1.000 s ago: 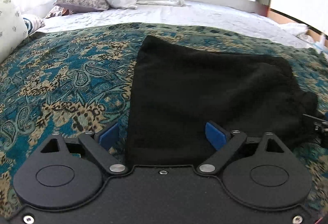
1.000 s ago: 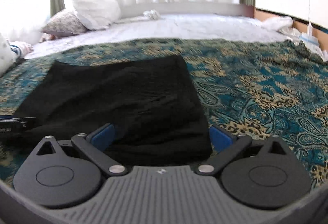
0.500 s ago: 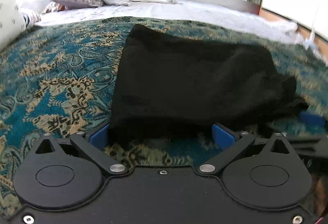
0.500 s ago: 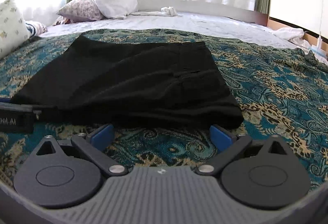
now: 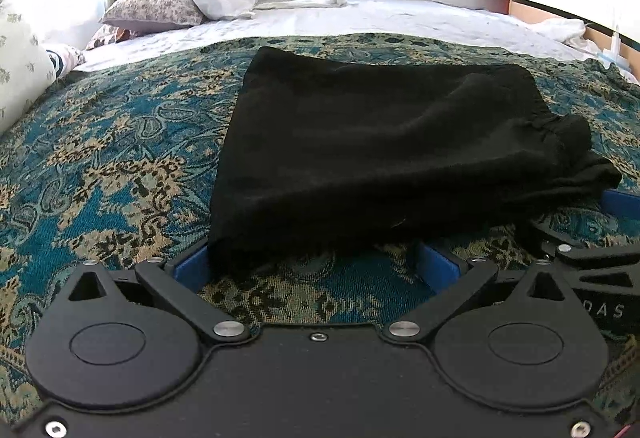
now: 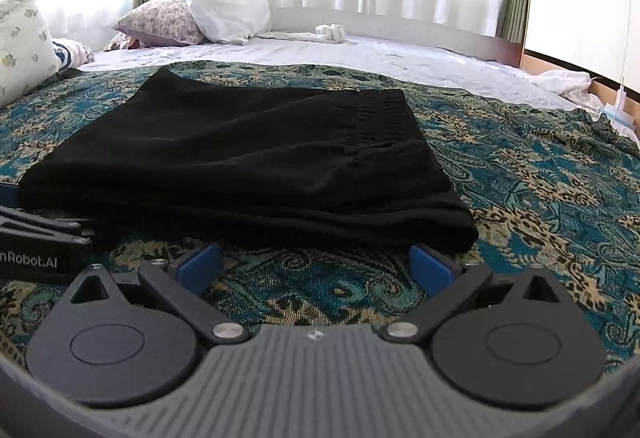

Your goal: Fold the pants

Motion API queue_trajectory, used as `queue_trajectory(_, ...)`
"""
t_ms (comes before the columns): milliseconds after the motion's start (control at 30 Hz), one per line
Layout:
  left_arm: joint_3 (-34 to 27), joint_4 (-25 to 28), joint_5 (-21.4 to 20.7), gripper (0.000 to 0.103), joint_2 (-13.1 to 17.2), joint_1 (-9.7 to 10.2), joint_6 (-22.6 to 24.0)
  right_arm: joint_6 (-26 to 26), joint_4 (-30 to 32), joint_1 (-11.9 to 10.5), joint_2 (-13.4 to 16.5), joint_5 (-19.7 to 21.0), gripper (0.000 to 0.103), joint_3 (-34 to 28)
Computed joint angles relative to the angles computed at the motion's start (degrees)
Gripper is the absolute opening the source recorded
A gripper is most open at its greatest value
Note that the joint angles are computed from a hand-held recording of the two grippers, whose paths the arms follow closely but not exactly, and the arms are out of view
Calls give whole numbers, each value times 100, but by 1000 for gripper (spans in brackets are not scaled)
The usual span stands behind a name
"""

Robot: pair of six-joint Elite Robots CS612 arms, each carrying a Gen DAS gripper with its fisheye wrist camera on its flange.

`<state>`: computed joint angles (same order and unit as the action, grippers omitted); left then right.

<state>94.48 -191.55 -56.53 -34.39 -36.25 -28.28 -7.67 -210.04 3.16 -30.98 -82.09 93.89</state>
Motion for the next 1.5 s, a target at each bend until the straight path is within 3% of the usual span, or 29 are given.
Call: queue_trajectory(1500,-37,81,66,103,8,-6,-93,14,68,-5,-20,17,103,0)
